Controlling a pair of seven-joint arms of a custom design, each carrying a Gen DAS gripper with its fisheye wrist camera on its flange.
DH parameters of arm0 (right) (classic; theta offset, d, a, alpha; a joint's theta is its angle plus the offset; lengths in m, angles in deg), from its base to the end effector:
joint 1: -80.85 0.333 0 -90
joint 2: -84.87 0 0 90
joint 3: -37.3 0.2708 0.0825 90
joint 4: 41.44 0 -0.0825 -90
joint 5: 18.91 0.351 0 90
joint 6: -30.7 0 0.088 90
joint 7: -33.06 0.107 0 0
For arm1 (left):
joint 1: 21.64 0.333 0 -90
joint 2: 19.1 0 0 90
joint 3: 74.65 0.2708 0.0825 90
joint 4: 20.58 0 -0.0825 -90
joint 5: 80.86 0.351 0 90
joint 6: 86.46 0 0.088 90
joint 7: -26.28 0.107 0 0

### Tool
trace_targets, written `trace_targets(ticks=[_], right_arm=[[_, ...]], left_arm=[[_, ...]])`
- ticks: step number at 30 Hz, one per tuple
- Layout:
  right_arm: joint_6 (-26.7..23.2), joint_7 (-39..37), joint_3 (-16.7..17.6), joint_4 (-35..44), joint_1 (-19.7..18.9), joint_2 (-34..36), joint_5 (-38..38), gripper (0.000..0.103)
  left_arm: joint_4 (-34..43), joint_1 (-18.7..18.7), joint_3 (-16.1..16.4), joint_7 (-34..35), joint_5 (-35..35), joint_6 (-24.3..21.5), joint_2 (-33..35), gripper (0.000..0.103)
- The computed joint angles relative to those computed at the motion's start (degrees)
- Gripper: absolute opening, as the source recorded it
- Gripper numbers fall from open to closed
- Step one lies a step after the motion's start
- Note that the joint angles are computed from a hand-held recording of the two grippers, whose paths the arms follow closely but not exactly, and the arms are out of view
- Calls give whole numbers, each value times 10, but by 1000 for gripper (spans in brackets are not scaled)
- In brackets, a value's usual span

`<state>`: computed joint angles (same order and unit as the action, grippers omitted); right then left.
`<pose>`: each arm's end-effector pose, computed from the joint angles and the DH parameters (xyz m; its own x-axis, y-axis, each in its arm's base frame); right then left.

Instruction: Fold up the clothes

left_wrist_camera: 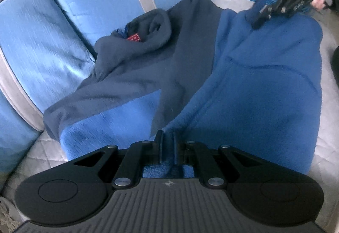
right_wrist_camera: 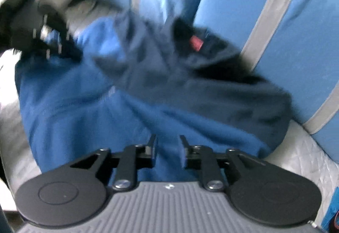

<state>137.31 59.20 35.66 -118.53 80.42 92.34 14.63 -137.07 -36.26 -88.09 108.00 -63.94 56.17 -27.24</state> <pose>0.5803 0.0231 0.6527 0.8404 -0.5393 0.0541 -0.3875 -0.6676 -0.6358 0.4698 -0.2584 0.5393 -0.4328 -0.8719 -0.2292 -0.6752 0.4819 -0.5584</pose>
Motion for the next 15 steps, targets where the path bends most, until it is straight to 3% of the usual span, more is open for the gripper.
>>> trace_targets(ticks=[4,7,9,12,15], right_arm=[[-29,20,6,-27,4,-31,59,41],[-33,34,9,-58,21,-51,45,40],[-24,61,9,-73,32,-55,34,39],[14,103,13,-111,49,-68,-3,24],[58,152,17,-154,65,-83,-63,21]], left_arm=[[-2,2,-2,-16,11,5,4,10],[-5,3,-5,-31,28,8,2,10],[-5,3,-5,-37,34,11,3,10],[-9,6,-6,-63,44,22,4,11],[-31,17,-9,-152,78,66,-12,25]])
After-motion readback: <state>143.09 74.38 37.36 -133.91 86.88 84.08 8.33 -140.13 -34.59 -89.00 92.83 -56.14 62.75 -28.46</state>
